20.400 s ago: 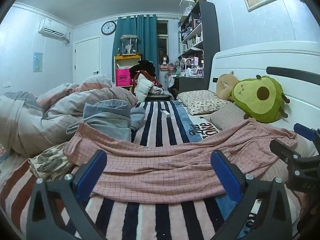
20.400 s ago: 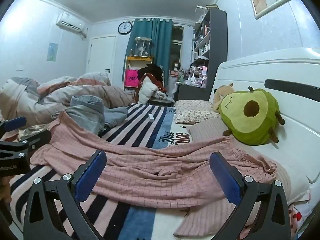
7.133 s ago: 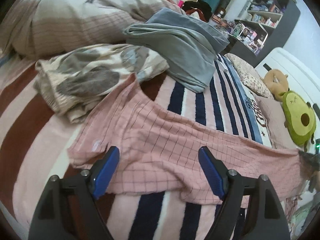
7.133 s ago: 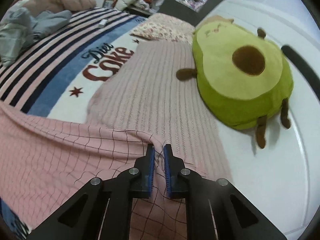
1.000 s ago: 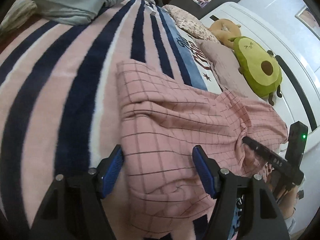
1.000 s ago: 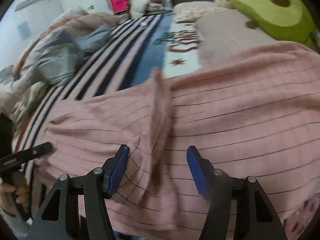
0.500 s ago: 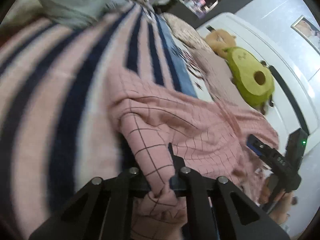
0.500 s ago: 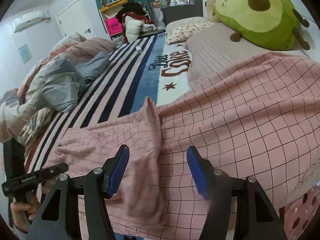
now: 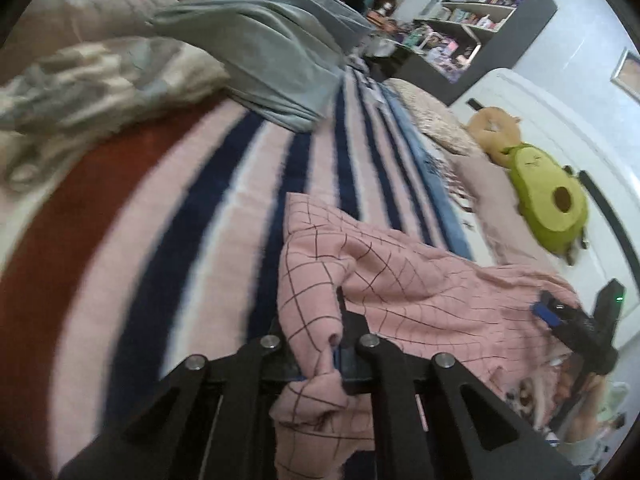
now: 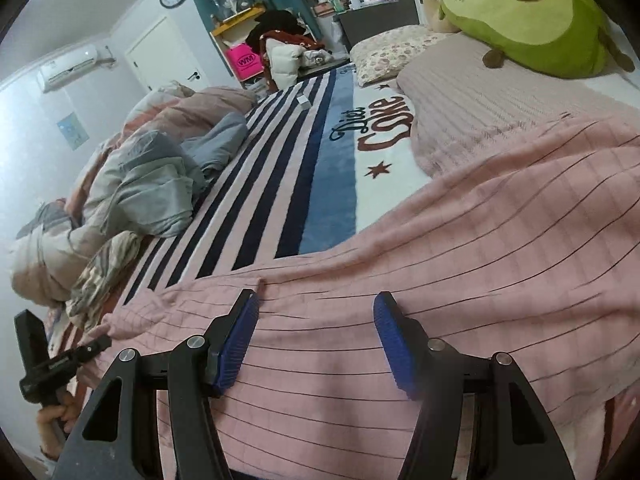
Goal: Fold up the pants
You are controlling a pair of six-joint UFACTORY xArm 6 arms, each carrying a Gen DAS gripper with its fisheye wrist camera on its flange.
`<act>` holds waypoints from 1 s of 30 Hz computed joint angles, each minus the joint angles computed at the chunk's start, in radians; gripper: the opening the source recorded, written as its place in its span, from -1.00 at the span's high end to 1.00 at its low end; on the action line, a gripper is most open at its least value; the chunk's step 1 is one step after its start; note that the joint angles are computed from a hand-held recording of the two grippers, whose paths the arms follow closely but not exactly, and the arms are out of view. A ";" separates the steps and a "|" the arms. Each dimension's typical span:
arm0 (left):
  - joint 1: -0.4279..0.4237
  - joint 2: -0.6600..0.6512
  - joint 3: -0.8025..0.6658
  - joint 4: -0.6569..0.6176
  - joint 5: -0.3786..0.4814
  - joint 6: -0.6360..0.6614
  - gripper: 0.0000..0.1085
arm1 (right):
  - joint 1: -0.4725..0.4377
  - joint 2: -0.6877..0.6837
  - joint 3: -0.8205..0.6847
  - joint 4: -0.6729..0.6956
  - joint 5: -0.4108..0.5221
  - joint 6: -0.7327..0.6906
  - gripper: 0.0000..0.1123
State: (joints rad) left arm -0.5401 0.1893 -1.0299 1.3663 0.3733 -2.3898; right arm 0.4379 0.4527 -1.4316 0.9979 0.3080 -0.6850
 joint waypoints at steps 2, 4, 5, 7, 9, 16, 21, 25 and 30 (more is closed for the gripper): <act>0.003 -0.049 0.058 -0.043 0.038 0.031 0.87 | -0.006 0.003 -0.008 0.033 0.032 -0.018 0.01; -0.008 -0.103 0.116 -0.127 0.114 0.094 0.87 | -0.013 0.011 -0.022 0.061 0.077 -0.032 0.00; -0.014 -0.135 0.148 -0.159 0.157 0.112 0.87 | -0.015 0.014 -0.028 0.071 0.097 -0.035 0.00; -0.021 -0.190 0.203 -0.208 0.215 0.127 0.87 | -0.016 0.023 -0.042 0.099 0.150 -0.051 -0.04; -0.021 -0.212 0.229 -0.228 0.233 0.126 0.87 | -0.007 0.027 -0.046 0.094 0.168 -0.056 -0.04; -0.038 -0.208 0.214 -0.192 0.199 0.110 0.01 | 0.060 0.061 -0.089 0.112 0.329 -0.108 -0.04; -0.076 -0.215 0.197 -0.198 0.221 0.155 -0.19 | 0.122 0.103 -0.146 0.131 0.512 -0.164 -0.12; -0.085 -0.224 0.203 -0.192 0.223 0.143 -0.19 | 0.195 0.155 -0.196 0.058 0.544 -0.127 -0.11; -0.121 -0.264 0.229 -0.254 0.313 0.179 -0.19 | 0.258 0.175 -0.199 -0.040 0.438 -0.082 0.95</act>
